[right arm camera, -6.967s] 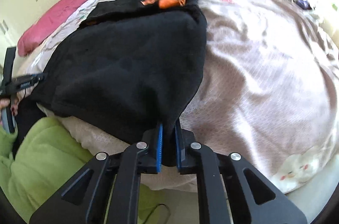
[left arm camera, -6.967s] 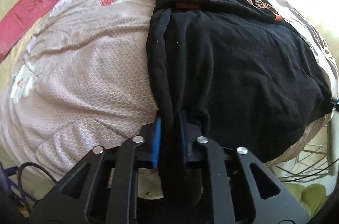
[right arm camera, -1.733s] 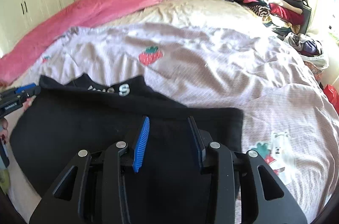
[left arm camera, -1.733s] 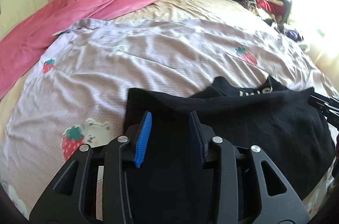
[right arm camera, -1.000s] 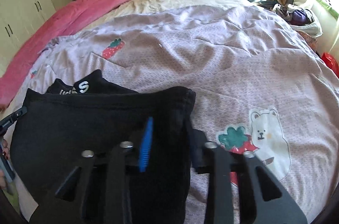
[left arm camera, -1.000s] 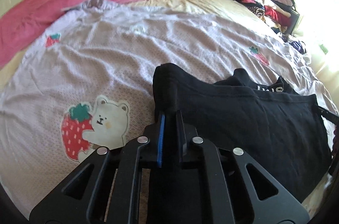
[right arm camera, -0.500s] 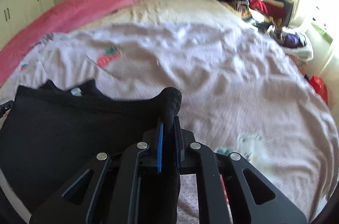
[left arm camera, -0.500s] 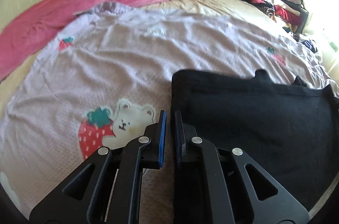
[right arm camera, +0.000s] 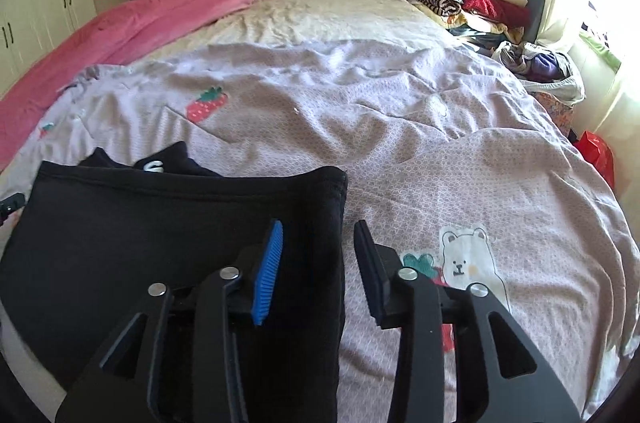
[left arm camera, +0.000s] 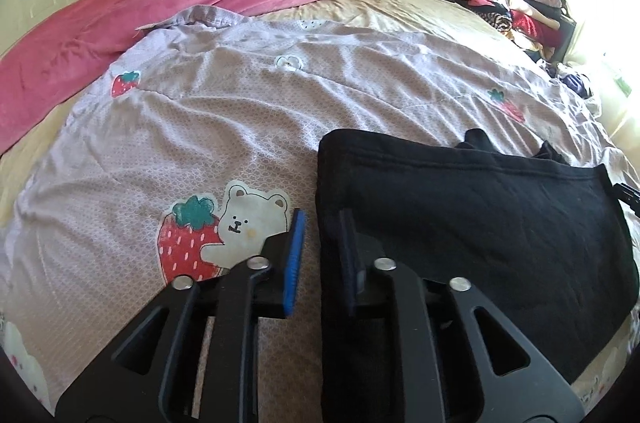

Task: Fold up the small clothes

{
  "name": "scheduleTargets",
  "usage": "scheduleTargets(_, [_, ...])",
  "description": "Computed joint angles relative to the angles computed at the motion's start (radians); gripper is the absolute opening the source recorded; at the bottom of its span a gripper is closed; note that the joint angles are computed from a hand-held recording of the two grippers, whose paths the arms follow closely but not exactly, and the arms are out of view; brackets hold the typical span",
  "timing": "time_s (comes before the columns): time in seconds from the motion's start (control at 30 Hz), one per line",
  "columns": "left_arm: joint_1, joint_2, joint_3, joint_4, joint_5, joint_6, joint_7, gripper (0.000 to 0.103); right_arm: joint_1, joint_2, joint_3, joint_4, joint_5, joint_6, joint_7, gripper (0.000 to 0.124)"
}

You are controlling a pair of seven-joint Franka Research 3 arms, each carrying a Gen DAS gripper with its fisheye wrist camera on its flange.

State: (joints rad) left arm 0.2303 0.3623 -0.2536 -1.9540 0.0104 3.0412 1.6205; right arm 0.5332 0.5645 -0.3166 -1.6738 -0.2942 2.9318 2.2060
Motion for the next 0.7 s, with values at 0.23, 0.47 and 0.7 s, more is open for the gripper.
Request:
scheduleTargets(0.23, [0.044, -0.044, -0.056, -0.044, -0.056, 0.009, 0.051, 0.025, 0.048, -0.081, -0.029, -0.117, -0.01, 0.08, 0.033, 0.054])
scheduleTargets(0.47, [0.072, -0.092, -0.094, -0.09, -0.134, 0.027, 0.113, 0.041, 0.239, -0.145, -0.219, -0.234, -0.112, 0.15, 0.176, 0.072])
scheduleTargets(0.7, [0.081, -0.154, -0.107, -0.155, -0.219, 0.051, 0.177, 0.065, 0.417, -0.198, -0.383, -0.336, -0.191, 0.199, 0.289, 0.085])
